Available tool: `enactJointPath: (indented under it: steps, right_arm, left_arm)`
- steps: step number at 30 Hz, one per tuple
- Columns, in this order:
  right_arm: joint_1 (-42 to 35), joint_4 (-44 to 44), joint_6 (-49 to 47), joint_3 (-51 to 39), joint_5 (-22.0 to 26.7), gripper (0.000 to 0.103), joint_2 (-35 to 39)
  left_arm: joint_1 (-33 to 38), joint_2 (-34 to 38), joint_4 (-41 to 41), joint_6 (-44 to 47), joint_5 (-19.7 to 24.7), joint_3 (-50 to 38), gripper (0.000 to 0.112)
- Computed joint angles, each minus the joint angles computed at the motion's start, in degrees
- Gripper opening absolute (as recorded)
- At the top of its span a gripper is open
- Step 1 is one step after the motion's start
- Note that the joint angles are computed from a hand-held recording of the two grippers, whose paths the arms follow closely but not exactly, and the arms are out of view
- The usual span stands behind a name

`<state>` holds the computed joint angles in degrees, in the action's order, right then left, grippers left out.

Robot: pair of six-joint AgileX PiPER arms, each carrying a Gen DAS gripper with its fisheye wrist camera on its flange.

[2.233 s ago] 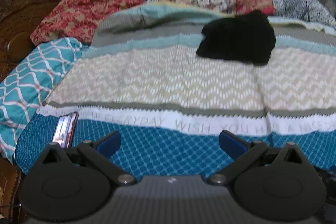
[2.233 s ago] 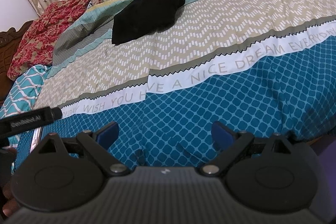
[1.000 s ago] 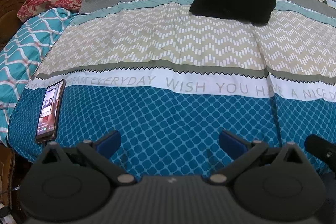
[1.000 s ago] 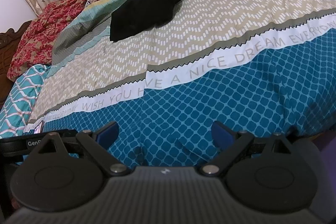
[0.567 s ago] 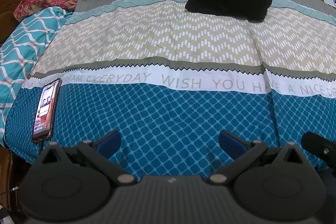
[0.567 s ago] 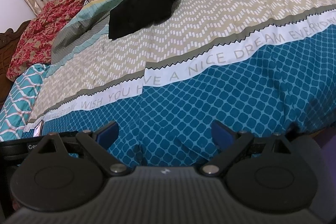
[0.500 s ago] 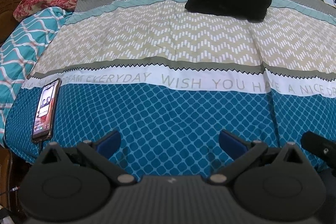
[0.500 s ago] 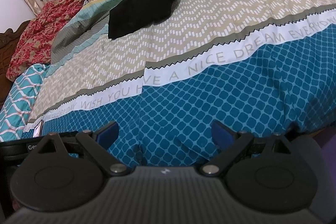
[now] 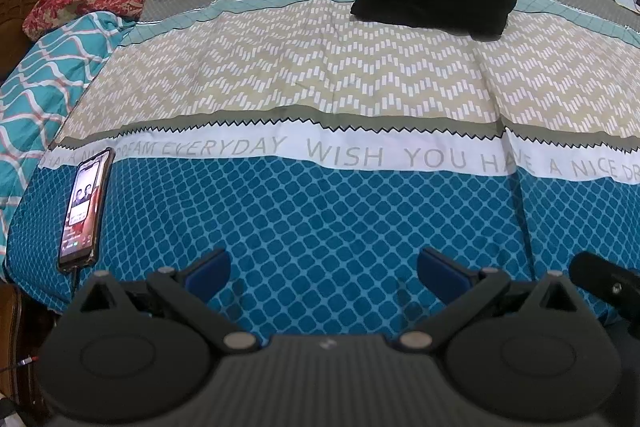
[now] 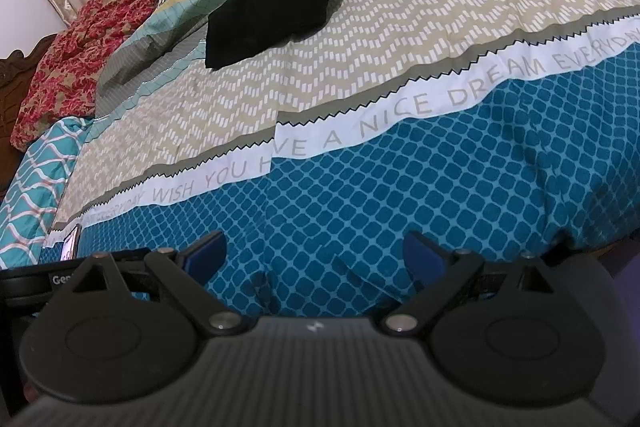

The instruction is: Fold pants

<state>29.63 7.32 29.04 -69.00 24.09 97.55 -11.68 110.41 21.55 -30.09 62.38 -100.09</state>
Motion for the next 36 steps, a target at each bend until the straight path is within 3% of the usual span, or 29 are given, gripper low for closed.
enactJointPath:
  steps: [36]
  right_arm:
    - [-0.1, -0.5, -0.4, -0.7, 0.3, 0.097, 0.1]
  left_arm:
    - [-0.1, -0.8, 0.7, 0.7, -0.9, 0.6, 0.103]
